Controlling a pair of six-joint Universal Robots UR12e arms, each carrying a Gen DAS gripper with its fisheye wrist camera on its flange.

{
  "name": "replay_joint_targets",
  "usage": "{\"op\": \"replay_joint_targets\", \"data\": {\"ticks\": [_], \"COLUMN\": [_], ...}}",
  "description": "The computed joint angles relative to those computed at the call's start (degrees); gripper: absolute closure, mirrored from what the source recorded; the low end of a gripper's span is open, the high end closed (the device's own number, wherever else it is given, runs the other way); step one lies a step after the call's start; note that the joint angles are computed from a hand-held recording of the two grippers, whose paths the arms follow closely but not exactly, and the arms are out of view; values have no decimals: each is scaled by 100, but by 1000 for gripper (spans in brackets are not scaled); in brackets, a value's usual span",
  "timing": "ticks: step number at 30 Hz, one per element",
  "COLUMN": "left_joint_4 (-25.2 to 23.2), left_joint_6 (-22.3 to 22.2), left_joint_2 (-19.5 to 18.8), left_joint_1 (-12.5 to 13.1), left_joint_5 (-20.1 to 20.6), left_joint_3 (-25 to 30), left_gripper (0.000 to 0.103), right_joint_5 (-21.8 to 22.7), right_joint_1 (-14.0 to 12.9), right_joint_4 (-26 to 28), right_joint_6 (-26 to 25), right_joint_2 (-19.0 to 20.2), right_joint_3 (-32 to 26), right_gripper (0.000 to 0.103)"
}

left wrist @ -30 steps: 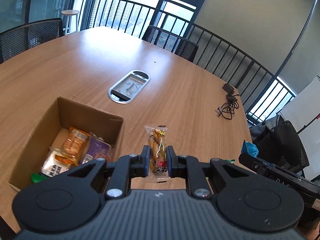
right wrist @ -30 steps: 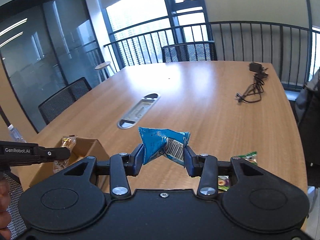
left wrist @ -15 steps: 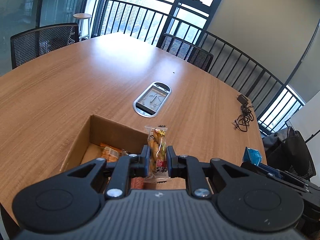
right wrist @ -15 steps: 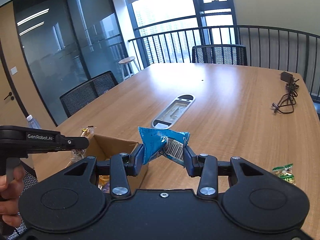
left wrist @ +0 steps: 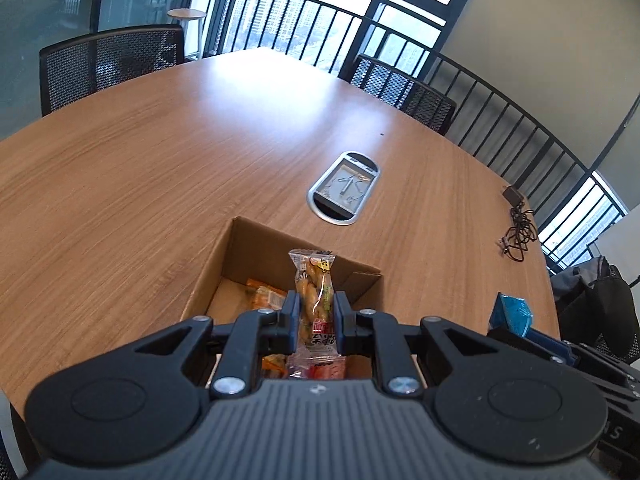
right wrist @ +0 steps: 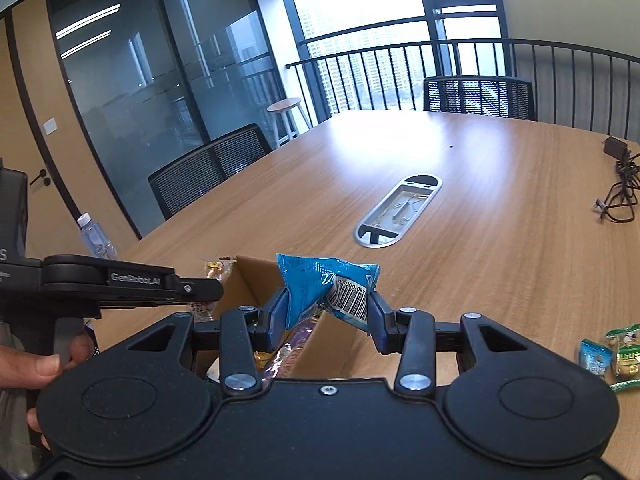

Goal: Organize snacks
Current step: 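Carry the yellow candy and blue pack over the cardboard box, then open the left gripper over the box while the right releases the blue pack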

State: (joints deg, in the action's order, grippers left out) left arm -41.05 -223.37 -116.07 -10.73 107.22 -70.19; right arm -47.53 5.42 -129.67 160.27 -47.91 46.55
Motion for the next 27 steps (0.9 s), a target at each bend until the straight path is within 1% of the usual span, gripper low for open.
{"op": "replay_joint_targets", "data": {"ticks": [3, 6, 8, 9, 11, 13, 18, 19, 20, 21, 22, 23, 24, 26, 27], "left_joint_4": [-169, -60, -100, -75, 1, 0, -63, -77, -75, -65, -78, -76, -49, 6, 10], "left_joint_6": [-202, -305, -375, -388, -403, -472, -528, -553, -567, -575, -591, -601, -597, -574, -585], "left_joint_2": [29, 108, 146, 173, 210, 247, 317, 331, 343, 354, 361, 380, 395, 408, 409], "left_joint_1": [18, 49, 47, 45, 44, 49, 78, 85, 91, 100, 105, 110, 113, 111, 100], "left_joint_5": [92, 21, 82, 119, 169, 187, 244, 257, 265, 258, 244, 214, 178, 155, 194], "left_joint_3": [-54, -194, -233, -273, -336, -386, -460, -474, -490, -510, -517, -544, -570, -602, -606], "left_gripper": [84, 82, 76, 75, 67, 62, 54, 51, 50, 50, 49, 47, 45, 30, 27], "right_joint_5": [98, 191, 227, 195, 162, 198, 196, 214, 273, 324, 285, 258, 252, 214, 178], "right_joint_1": [7, 24, 51, 71, 125, 166, 251, 260, 260, 258, 263, 263, 257, 237, 220], "right_joint_4": [268, 593, 927, 1057, 1130, 1144, 1005, 922, 749, 627, 572, 514, 513, 665, 678], "right_joint_6": [-174, -513, -800, -906, -1059, -1040, -731, -618, -468, -363, -299, -249, -234, -286, -277], "right_joint_2": [55, 150, 256, 302, 340, 373, 429, 433, 423, 421, 415, 401, 394, 391, 376], "right_joint_3": [-161, -408, -673, -792, -897, -974, -1027, -1003, -936, -896, -874, -836, -819, -837, -817], "right_gripper": [62, 62, 62, 62, 62, 62, 60, 59, 54, 48, 42, 32, 30, 30, 30]}}
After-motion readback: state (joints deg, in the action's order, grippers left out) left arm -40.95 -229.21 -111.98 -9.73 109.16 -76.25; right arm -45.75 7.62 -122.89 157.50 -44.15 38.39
